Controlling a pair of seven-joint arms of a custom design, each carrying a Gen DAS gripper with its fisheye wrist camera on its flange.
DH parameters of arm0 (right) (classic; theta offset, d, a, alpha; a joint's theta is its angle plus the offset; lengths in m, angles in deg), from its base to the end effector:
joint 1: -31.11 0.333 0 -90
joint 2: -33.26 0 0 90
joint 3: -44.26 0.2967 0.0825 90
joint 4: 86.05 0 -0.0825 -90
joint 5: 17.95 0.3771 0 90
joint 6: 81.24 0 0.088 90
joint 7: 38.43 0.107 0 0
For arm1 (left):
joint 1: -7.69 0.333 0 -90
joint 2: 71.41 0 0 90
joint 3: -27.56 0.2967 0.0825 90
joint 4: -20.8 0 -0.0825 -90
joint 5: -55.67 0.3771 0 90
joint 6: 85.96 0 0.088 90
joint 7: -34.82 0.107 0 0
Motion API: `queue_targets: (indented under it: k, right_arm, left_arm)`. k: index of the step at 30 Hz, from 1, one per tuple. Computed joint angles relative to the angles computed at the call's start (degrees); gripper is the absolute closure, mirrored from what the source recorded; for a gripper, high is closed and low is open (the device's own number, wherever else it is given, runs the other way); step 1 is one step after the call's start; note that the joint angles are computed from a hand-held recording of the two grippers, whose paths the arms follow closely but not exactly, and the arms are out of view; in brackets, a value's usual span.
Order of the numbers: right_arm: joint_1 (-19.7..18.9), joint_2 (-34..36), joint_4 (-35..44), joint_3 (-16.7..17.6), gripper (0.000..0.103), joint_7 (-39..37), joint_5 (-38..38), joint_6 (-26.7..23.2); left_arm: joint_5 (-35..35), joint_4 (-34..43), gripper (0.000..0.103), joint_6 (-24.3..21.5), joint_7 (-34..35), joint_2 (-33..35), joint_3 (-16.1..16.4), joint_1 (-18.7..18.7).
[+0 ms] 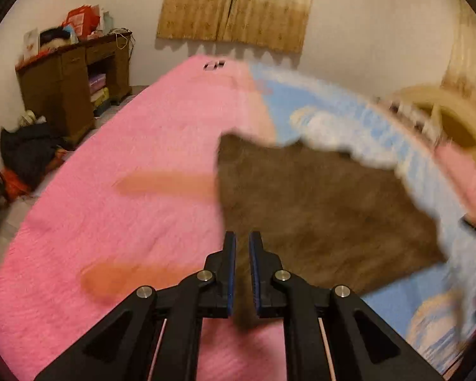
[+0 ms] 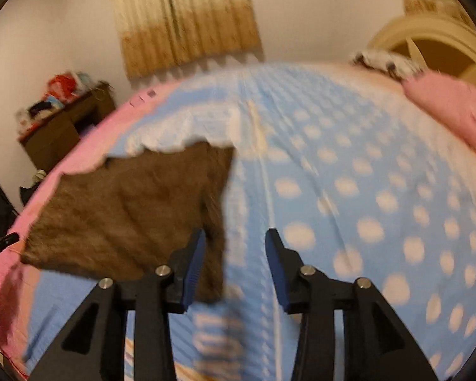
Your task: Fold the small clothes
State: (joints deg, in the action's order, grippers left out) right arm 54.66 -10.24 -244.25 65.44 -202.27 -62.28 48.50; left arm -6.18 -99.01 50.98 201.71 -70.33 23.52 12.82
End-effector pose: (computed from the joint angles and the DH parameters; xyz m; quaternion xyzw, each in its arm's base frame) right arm 0.2677 0.2292 0.4377 -0.3886 0.8119 -0.3429 0.2687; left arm 0.5706 0.0033 0.4308 -0.4254 0.8027 -0.4108 0.0770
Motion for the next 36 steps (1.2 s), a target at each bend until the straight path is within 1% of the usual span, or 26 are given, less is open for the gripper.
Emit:
queue_targets:
  k: [1,2,4,5,6,8,10,11,12,13,14,15,16,20,22,23,25,26,27,28,30,32,33,34,35,36]
  right_arm:
    - [-1.42,0.82,0.84,-0.64,0.059,-0.74,-2.02,2.52]
    - [-3.54,2.96,2.18,-2.19,0.060,-1.70,-5.13,7.37]
    - [-6.78,8.45,5.56,-4.63,0.071,-3.13,-9.20,13.96]
    - [-8.61,12.93,8.54,-5.63,0.075,-4.65,-10.82,15.88]
    - [-9.89,17.09,11.36,-6.35,0.081,-6.37,-11.12,16.93]
    - [-11.72,25.23,16.77,-8.24,0.084,-9.96,-10.44,18.95]
    - [-11.31,30.30,20.31,-10.52,0.085,-13.87,-9.29,18.98]
    - [-10.23,33.16,22.80,-11.92,0.087,-16.75,-8.33,15.40]
    - [-11.15,34.85,24.23,-11.44,0.088,-19.29,-5.62,12.57]
    - [-11.97,35.64,23.65,-12.26,0.090,-18.59,-4.76,12.86]
    - [-11.20,34.42,21.36,-15.07,0.091,-13.87,-7.92,16.34]
    - [-12.02,32.63,18.68,-16.21,0.103,-8.23,-11.50,19.50]
    - [-13.73,31.33,17.16,-15.54,0.103,-5.00,-11.33,19.47]
    - [-14.83,28.90,14.95,-14.93,0.103,-0.10,-11.27,17.79]
    - [-14.64,28.02,14.88,-14.06,0.103,-0.42,-10.38,15.25]
    - [-14.53,27.50,14.93,-13.16,0.103,-0.59,-9.54,12.64]
    - [-13.51,27.20,15.28,-13.25,0.100,-1.59,-6.64,8.44]
    - [-13.74,26.89,14.54,-14.29,0.100,-1.33,-5.82,10.31]
    - [-13.62,25.84,13.63,-14.23,0.099,-0.57,-5.57,10.43]
    - [-13.18,24.23,13.10,-13.39,0.089,-0.97,-4.68,8.46]
    - [-12.41,21.04,11.94,-10.84,0.088,-1.39,-7.41,7.09]
    - [-10.02,18.04,11.19,-8.16,0.083,-3.33,-8.07,3.97]
    - [-8.97,16.18,10.23,-6.68,0.071,-3.14,-7.87,3.24]
    - [-7.91,14.65,9.09,-6.02,0.055,-2.27,-7.80,3.68]
    - [-6.29,12.64,7.12,-5.71,0.049,-0.92,-7.65,5.23]
    - [-5.60,11.82,5.97,-5.20,0.045,-0.03,-7.46,6.41]
  left_arm:
    - [-0.87,1.07,0.095,-0.74,-0.78,0.48,-0.41,-0.38]
    - [-0.90,1.66,0.095,0.15,-1.46,0.88,-1.05,-1.03]
    - [1.34,2.10,0.095,5.97,-3.39,1.94,-3.04,-3.42]
    - [4.11,2.40,0.095,9.13,-4.96,2.94,-4.03,-4.86]
    - [5.90,2.82,0.095,10.25,-5.92,3.79,-4.47,-5.57]
    - [7.80,3.60,0.095,11.46,-6.19,5.72,-5.36,-6.53]
    - [8.83,3.94,0.095,13.31,-6.62,7.34,-6.17,-7.20]
    - [11.51,4.17,0.095,14.96,-8.77,8.75,-6.21,-7.82]
    - [13.21,3.91,0.095,15.46,-10.21,9.28,-6.26,-7.89]
    - [12.12,4.02,0.095,15.60,-9.07,10.06,-6.80,-7.29]
    - [7.88,3.83,0.094,15.23,-5.34,10.04,-8.30,-5.44]
    - [7.67,4.36,0.094,14.01,-5.58,10.31,-7.79,-5.51]
    - [7.93,5.02,0.094,12.91,-6.40,10.61,-7.69,-5.28]
    - [6.90,5.90,0.093,9.96,-6.31,11.04,-7.71,-4.06]
    - [6.07,6.29,0.087,8.06,-5.65,11.18,-7.64,-3.46]
    - [5.64,6.45,0.081,6.84,-5.22,11.14,-7.59,-3.13]
    - [4.87,6.23,0.069,4.36,-4.02,10.68,-7.49,-2.65]
    - [5.15,5.45,0.066,4.34,-3.89,9.79,-7.35,-2.83]
    - [5.58,3.41,0.066,6.37,-3.38,7.92,-7.19,-3.33]
    - [4.73,1.16,0.065,8.78,-1.81,5.95,-7.14,-3.74]
    - [0.78,-2.78,0.065,10.58,4.51,2.16,-6.62,-4.11]
    - [-2.47,-6.31,0.061,11.99,9.83,-1.15,-5.39,-4.79]
    - [-3.92,-7.96,0.049,13.33,11.90,-2.43,-4.69,-5.15]
    - [-5.10,-9.56,0.041,15.78,13.15,-3.25,-4.18,-5.64]
    - [-5.40,-10.21,0.033,17.81,13.39,-3.21,-3.85,-6.16]
    - [-4.78,-10.99,0.033,20.23,12.92,-2.91,-3.62,-6.54]
